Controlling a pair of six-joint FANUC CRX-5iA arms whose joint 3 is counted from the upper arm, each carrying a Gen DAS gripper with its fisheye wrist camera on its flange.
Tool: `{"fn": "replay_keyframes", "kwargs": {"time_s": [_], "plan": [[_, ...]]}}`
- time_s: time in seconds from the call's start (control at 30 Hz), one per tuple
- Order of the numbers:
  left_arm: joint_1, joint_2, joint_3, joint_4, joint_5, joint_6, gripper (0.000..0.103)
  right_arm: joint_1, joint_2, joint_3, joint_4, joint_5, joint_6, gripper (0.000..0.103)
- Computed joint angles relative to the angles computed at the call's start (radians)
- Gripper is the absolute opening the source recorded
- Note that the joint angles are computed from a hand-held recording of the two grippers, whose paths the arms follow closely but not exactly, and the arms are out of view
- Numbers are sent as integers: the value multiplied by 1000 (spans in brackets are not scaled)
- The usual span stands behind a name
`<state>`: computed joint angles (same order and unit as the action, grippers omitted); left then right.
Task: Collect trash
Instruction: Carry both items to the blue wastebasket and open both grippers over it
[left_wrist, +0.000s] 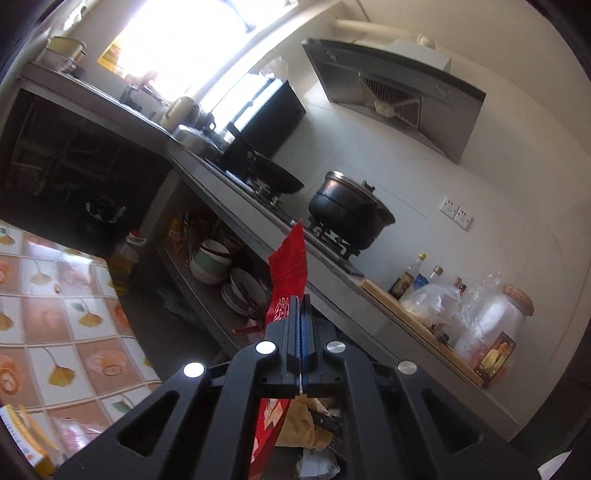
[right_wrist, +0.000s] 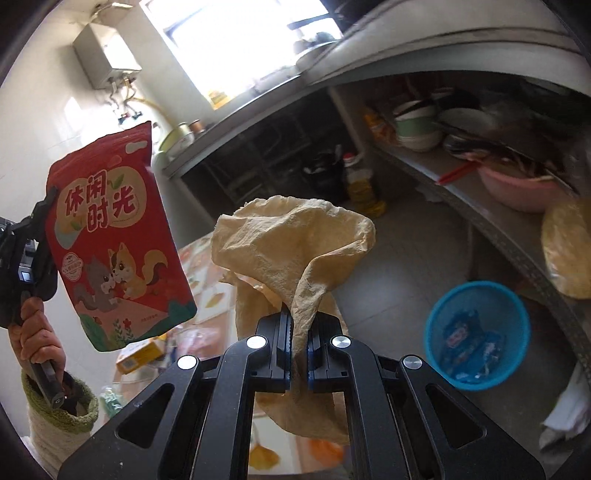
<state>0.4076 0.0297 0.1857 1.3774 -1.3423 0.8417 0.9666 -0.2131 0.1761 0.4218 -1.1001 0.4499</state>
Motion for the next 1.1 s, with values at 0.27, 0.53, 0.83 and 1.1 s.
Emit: {"fn": "replay_keyframes", "kwargs": {"time_s": [0.27, 0.53, 0.83, 1.1], "plan": [[-313, 117, 139, -347, 139, 105, 0, -91, -140, -235, -7, -58, -188, 5], [-509, 364, 390, -633, 109, 320, 0, -273, -128, -337, -175, 9, -169, 5], [-596, 581, 570, -803, 52, 500, 0, -394, -37, -367, -294, 54, -120, 5], [-598, 758, 766, -899, -91, 707, 19, -434, 78, -372, -265, 100, -113, 48]]}}
